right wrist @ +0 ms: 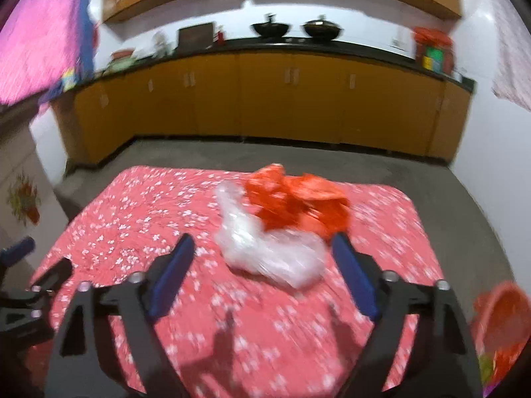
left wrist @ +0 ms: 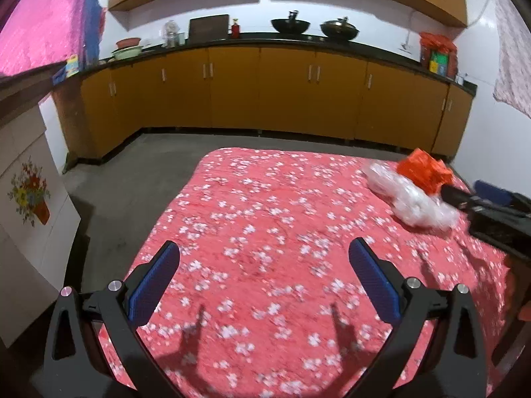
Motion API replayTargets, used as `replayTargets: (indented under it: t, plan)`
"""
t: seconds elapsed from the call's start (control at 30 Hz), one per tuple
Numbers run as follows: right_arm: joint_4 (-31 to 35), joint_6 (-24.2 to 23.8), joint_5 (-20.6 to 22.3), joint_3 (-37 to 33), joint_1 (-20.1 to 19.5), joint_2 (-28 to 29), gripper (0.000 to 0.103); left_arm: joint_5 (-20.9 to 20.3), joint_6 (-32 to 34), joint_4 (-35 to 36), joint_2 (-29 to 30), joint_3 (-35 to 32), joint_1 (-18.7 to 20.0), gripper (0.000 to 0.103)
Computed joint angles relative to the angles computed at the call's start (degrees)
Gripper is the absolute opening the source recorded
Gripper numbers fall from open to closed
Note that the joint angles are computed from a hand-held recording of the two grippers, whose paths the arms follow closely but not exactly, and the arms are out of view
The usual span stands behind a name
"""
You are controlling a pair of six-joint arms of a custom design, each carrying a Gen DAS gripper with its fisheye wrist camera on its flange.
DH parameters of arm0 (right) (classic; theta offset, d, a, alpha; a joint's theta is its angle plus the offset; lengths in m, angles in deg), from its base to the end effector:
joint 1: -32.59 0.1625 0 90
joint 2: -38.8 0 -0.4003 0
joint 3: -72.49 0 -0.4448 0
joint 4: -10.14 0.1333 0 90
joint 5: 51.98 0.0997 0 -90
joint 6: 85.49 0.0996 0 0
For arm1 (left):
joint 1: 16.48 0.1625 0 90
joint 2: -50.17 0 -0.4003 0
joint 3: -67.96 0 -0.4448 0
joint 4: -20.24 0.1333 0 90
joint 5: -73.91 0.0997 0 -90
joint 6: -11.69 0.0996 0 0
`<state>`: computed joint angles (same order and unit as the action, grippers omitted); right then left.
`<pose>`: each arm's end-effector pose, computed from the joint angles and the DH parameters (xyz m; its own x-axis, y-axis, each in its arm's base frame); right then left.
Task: Collect trash
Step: 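Move both grippers to the remaining white and red bags and grasp the white bag with the right gripper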
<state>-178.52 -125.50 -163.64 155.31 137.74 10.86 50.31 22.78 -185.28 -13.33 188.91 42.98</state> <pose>0.2880 -0.6944 -0.0116 -0.6169 -0.4453 0.6489 -0.7642 0.5361 -0.3586 -0.0629 -0.5486 0.2093 -0.6745 -0.3701 -0.6388 0.4061 0.5367 -0.7396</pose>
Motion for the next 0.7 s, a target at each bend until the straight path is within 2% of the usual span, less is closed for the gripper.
replayTargets:
  t: [0.13,0.3,0.4,0.53,0.7]
  plan:
    - [5.06,-0.94,-2.7,-4.59,0.04,2.85,0.065,-0.97,1.18,-0.98,0.16,-1.07,1.22,0.101]
    - [10.53,0.03,-5.2,-8.61,-0.21,5.19,0.062,-2.0,0.88,-0.58,0.24,-1.85,2.09,0.101]
    - [12.4,-1.43,-7.1,-9.97,-0.19,6.41,0.052,-2.28,-0.07,0.09,0.29,-1.97,2.19,0.101]
    - [14.18,-1.3,-6.21,-9.43,-0.46,5.7,0.036,-2.3,0.2,-0.15,0.62,-2.18,1.99,0.101]
    - [14.3,1.01,-1.62,-3.22,-1.48,0.78,0.033,-2.67,-0.41,0.61,0.98,-2.49,1.38,0.101]
